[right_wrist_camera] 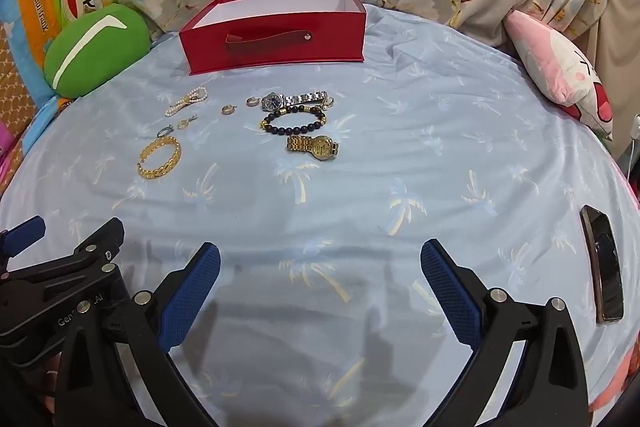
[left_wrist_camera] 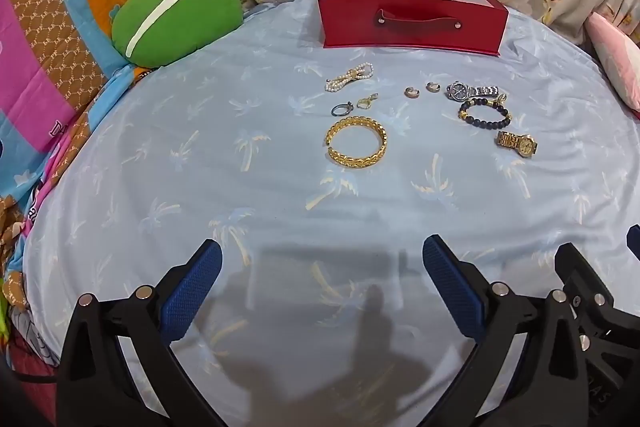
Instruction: Organize jewelry
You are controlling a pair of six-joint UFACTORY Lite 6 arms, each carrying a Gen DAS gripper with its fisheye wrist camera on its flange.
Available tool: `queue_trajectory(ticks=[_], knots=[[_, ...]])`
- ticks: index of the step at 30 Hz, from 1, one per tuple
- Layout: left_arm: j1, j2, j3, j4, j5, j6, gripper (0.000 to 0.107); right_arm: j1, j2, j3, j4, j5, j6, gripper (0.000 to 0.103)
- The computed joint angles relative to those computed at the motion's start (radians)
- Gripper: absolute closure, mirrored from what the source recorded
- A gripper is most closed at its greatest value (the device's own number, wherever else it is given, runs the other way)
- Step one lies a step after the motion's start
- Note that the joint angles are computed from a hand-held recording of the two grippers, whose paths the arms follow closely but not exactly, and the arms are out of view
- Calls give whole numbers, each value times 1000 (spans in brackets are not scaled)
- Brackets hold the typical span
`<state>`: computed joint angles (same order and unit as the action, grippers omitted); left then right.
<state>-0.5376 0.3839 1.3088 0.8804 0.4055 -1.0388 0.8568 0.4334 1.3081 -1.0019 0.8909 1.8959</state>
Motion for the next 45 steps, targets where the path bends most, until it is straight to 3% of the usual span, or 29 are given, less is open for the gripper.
queue_trajectory(ticks=[45], knots=[[14, 10, -31, 50, -12, -57, 9, -3, 31, 21, 28, -4, -15, 5]])
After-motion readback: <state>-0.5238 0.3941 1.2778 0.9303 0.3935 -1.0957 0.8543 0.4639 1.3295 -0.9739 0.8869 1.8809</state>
